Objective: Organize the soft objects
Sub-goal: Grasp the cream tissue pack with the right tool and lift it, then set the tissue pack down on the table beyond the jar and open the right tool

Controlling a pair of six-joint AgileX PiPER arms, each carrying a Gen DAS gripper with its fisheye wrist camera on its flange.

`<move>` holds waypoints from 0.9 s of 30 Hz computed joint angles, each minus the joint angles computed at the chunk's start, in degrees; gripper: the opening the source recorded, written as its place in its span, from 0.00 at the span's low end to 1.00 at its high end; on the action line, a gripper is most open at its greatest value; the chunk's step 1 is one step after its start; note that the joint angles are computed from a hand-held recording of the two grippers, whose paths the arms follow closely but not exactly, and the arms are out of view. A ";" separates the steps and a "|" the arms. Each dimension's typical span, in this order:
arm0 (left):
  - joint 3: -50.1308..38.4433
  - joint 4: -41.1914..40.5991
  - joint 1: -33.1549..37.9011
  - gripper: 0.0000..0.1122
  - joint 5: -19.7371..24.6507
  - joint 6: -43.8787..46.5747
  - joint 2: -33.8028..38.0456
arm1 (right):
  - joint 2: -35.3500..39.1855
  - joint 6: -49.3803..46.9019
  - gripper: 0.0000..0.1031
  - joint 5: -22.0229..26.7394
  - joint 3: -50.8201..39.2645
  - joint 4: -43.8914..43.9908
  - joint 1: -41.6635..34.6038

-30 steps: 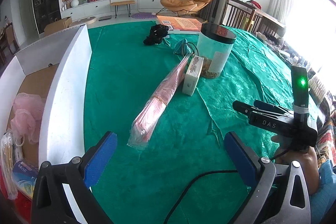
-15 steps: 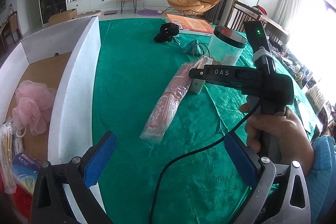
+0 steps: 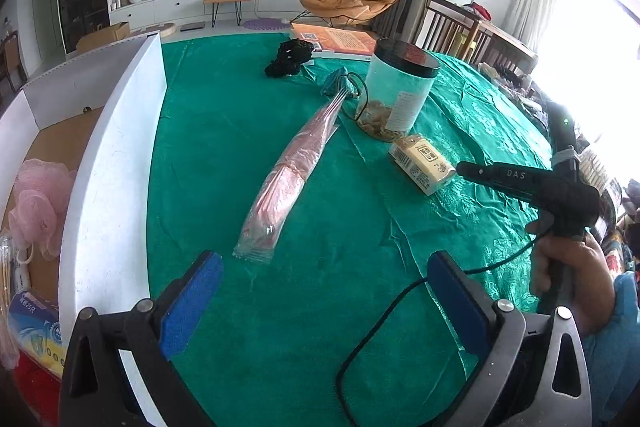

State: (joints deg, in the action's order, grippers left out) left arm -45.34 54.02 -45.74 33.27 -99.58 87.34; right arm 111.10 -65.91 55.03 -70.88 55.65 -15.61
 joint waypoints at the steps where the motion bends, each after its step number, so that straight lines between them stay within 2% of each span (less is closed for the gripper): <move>1: -0.18 -0.02 -0.29 0.90 0.62 0.38 -0.15 | 1.13 0.97 0.16 -2.55 -0.87 0.35 -1.01; 3: -0.50 0.16 -0.85 0.90 1.89 0.52 -0.42 | 2.63 2.64 0.18 -6.15 -2.32 1.08 -3.94; 4: -0.51 0.21 -0.88 0.90 2.18 0.42 -0.48 | 2.42 3.11 0.32 -8.51 -1.95 1.57 -4.68; 5: -0.46 0.18 -0.83 0.90 2.22 0.18 -0.46 | 2.25 3.01 0.54 -8.77 -1.80 2.00 -5.77; 7: -0.26 -0.08 0.17 0.90 0.94 -0.08 -0.05 | 1.12 -0.63 0.70 -6.43 -0.83 4.01 -6.59; 10: -0.43 -1.70 1.64 0.90 -1.56 0.77 0.96 | -2.00 -11.05 0.73 -2.32 1.24 3.76 -3.42; 11: -0.69 -2.22 1.70 0.90 -1.92 1.34 1.07 | -2.94 -13.42 0.73 -2.07 1.83 3.00 -1.32; 13: -1.13 -2.38 0.97 0.90 -1.21 2.17 1.07 | -4.64 -15.79 0.76 -4.93 3.06 0.54 3.62; 15: -1.45 -2.36 0.24 0.90 0.32 2.88 0.98 | -4.38 -11.62 0.77 -12.18 2.78 -7.02 9.85; 16: -1.12 -1.97 0.05 0.90 0.60 2.61 0.66 | -3.22 -8.24 0.75 -14.35 1.91 -10.86 11.76; 18: -0.32 -1.39 0.18 0.90 0.29 1.89 0.22 | -1.69 -5.25 0.60 -14.08 0.99 -11.67 10.69; 19: -0.08 -1.51 0.52 0.90 -0.16 1.88 0.31 | -1.62 -6.68 0.57 -13.92 1.46 -8.94 8.92; 21: -0.20 -2.59 1.58 0.90 -1.71 3.08 1.08 | -1.08 -5.64 0.57 -16.31 1.42 -7.29 6.73; 23: -0.84 -3.50 2.08 0.90 -2.49 4.35 1.97 | 1.13 0.00 0.57 -19.32 -1.99 -9.81 6.51; 25: -1.45 -3.81 1.90 0.90 -2.33 4.98 2.11 | 4.75 6.60 0.57 -19.69 -8.56 -12.83 7.01; 27: -1.72 -3.56 1.31 0.90 -1.36 5.08 1.73 | 8.80 8.06 0.57 -17.11 -16.29 -12.63 7.08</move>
State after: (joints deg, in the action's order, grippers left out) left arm -47.05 50.46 -44.43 31.91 -94.51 89.06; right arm 119.90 -57.84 37.92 -87.17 43.02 -8.53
